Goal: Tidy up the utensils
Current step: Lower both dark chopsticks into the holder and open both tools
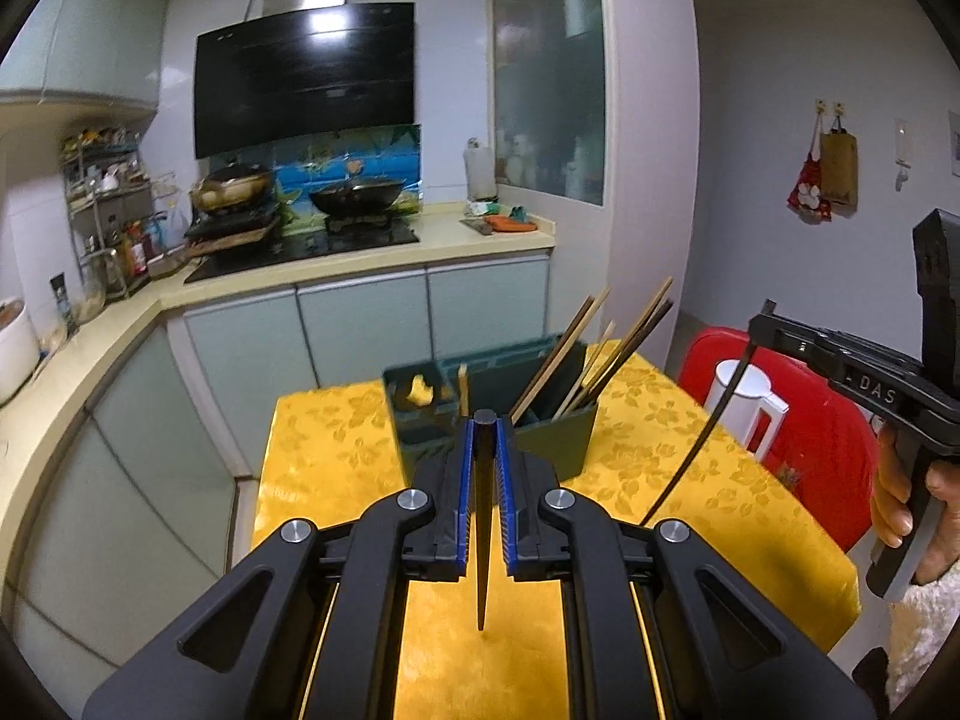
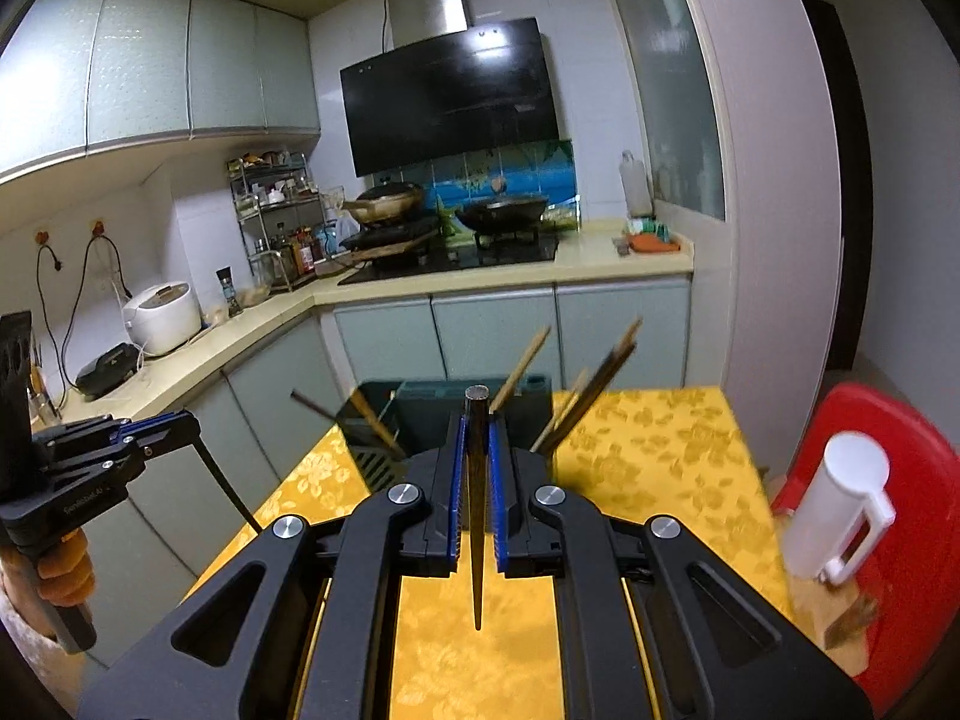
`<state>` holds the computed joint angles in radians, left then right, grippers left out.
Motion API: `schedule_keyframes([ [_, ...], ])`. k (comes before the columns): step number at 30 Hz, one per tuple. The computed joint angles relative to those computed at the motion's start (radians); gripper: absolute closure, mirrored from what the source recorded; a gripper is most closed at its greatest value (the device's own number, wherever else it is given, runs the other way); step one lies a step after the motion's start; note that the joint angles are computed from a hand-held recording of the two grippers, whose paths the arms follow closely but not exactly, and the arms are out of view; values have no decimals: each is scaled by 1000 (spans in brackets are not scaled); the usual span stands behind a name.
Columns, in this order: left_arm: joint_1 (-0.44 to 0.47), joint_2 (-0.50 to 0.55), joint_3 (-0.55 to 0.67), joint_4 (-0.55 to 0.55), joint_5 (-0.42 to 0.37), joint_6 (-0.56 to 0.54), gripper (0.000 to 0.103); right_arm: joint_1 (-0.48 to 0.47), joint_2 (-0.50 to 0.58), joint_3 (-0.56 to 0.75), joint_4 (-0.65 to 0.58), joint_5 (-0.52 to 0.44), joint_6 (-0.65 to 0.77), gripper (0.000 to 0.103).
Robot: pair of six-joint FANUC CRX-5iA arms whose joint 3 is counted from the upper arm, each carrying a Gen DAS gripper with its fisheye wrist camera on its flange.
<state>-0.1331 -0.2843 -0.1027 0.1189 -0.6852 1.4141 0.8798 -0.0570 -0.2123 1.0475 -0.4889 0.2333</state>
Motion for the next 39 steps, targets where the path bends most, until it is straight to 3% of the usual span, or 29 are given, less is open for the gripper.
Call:
schedule_keyframes([
  [10, -40, 143, 229, 6, -17, -10, 96, -53, 82, 157, 9, 14, 57, 95],
  [23, -88, 358, 521, -137, -24, 127, 96, -89, 222, 346, -70, -26, 188, 95],
  [27, -96, 400, 560, -199, -26, 163, 96, -96, 257, 383, -107, -35, 224, 95],
  [34, -77, 452, 554, -164, -63, 151, 96, -84, 344, 512, -312, -126, 426, 95],
  [39, -66, 461, 522, -152, -69, 154, 96, -80, 376, 553, -366, -164, 474, 95],
])
